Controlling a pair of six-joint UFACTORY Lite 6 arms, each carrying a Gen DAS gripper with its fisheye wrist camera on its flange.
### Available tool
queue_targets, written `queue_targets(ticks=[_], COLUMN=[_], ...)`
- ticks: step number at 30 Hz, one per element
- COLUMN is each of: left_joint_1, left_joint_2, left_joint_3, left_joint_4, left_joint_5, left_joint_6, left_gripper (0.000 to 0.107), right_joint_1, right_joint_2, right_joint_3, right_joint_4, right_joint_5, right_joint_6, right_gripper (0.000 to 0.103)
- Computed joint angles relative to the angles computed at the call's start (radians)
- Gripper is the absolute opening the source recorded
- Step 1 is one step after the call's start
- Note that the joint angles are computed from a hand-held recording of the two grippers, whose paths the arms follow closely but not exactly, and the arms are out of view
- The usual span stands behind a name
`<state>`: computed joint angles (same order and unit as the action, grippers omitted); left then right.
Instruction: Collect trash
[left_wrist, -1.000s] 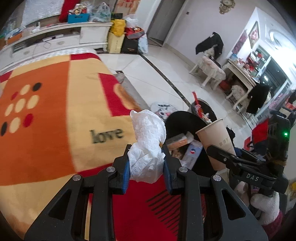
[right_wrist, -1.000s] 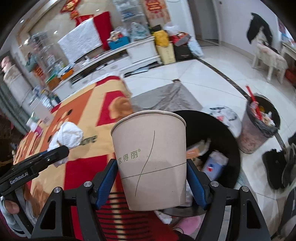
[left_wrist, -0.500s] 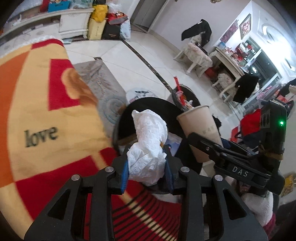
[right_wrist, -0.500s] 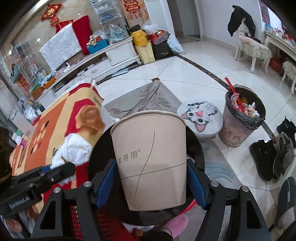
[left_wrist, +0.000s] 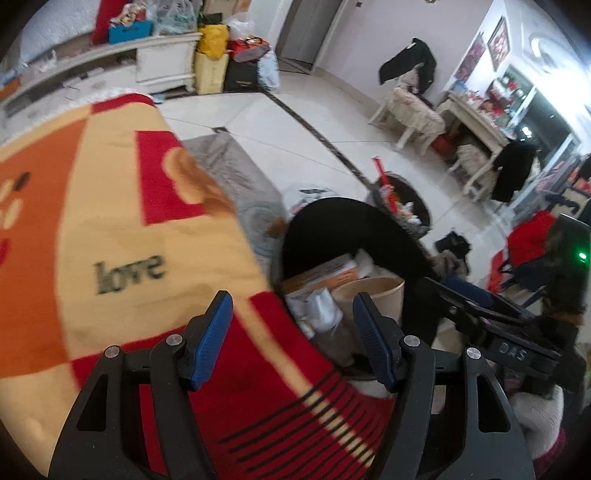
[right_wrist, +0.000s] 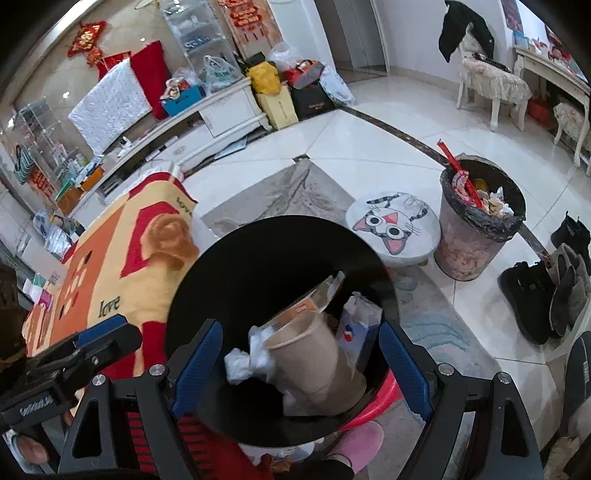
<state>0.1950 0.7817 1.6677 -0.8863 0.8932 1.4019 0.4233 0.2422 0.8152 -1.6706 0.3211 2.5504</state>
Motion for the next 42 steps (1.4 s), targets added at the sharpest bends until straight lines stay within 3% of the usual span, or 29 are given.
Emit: queue_targets(ticks=[6,18,34,42], left_joint_1=[0.091,0.26,0.417,0.431], left_joint_2=[-0.125,-0.3,-0.434,-0.456], left_joint_3=[-0.152,-0.304,-0.391,-0.413], left_joint_4=[-0.122,-0.242,-0.367,-0.379], left_joint_5=[-0.072,-0.01,0.138,0.153], left_joint_6=[0.162,0.373,0.534,0.549], left_gripper=[0.066,0.067,0.067,0.067], right_joint_1=[0.158,0.416,0.592,0.636], right_joint_2=[-0.002,-0.019,0.002,0.002], right_joint_3=[0.042,0.139,0.285,0.318], right_joint_4=[0.162,0.341,0.42,0.422], right_joint_5=[0.163,0.477,0.735,0.809], right_joint_6=[-0.118,-0.21,-0.307,-0.322], right_gripper=[0.085,0.085,0.085,0.085])
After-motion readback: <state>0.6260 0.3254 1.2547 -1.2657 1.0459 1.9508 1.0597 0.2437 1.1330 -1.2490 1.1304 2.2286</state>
